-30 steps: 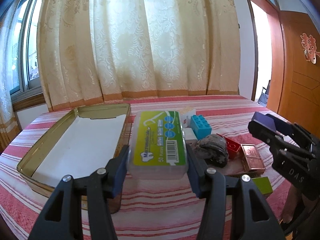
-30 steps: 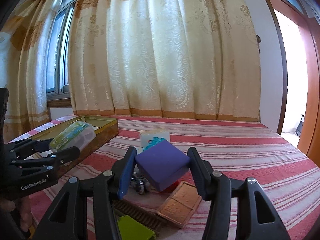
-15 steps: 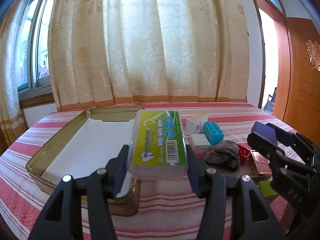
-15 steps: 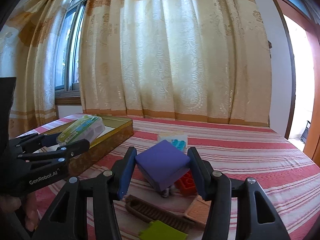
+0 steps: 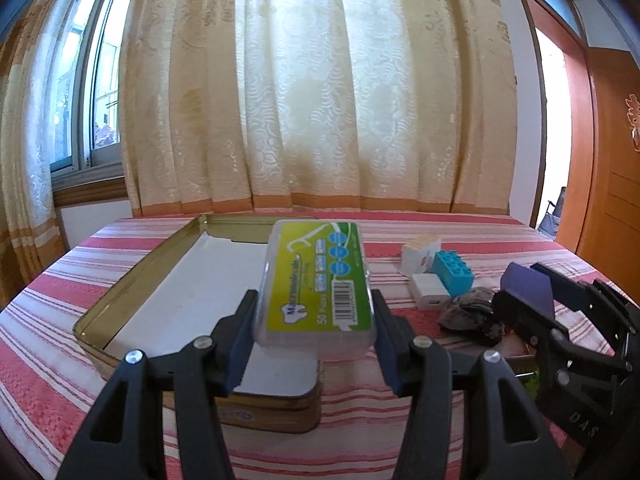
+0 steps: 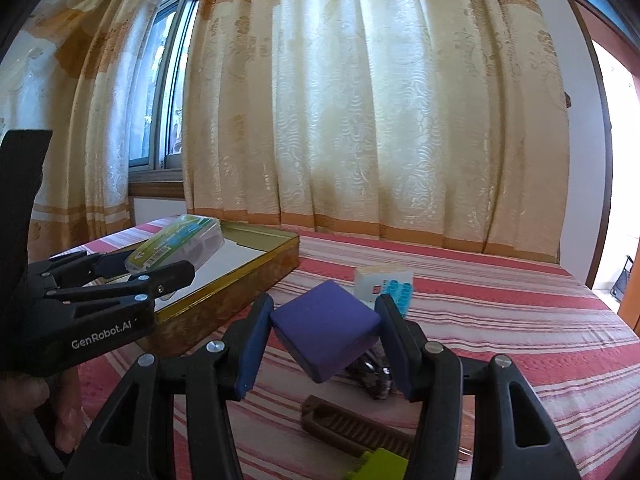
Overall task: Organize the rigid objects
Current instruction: 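Carry the clear box and purple cube over the gold tray with both grippers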
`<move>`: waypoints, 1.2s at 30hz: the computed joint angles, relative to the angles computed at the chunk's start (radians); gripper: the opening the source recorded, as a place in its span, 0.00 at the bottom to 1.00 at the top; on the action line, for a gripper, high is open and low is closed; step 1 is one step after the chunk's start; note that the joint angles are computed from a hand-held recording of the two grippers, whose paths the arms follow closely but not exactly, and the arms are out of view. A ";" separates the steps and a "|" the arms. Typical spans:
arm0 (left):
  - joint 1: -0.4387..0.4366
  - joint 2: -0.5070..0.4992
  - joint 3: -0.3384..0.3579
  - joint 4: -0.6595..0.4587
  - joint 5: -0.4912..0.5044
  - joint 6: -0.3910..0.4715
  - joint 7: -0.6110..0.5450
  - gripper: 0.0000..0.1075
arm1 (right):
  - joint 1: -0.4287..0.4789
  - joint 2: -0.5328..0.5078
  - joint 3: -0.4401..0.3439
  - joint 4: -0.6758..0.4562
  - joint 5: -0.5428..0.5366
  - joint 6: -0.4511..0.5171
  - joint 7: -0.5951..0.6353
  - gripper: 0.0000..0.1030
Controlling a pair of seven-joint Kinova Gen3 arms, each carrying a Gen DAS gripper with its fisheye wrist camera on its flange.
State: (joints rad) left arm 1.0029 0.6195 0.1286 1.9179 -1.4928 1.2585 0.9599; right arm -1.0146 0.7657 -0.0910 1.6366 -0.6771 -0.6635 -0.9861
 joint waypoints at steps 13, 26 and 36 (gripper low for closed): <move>-0.015 -0.023 0.013 0.055 0.007 0.009 0.065 0.49 | -0.028 0.014 0.020 -0.060 -0.033 0.085 0.052 0.54; -0.027 -0.037 0.025 0.080 0.012 0.009 0.094 0.49 | -0.038 0.022 0.051 -0.113 -0.011 0.189 0.010 0.54; -0.039 -0.049 0.029 0.100 0.020 0.012 0.113 0.49 | -0.042 0.025 0.062 -0.125 0.046 0.220 -0.056 0.54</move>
State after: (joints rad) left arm 0.9642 0.5708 0.1581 2.0182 -1.4727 1.2707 1.0732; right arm -1.0562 0.7911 -0.0287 1.5118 -0.6316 -0.4436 -1.0425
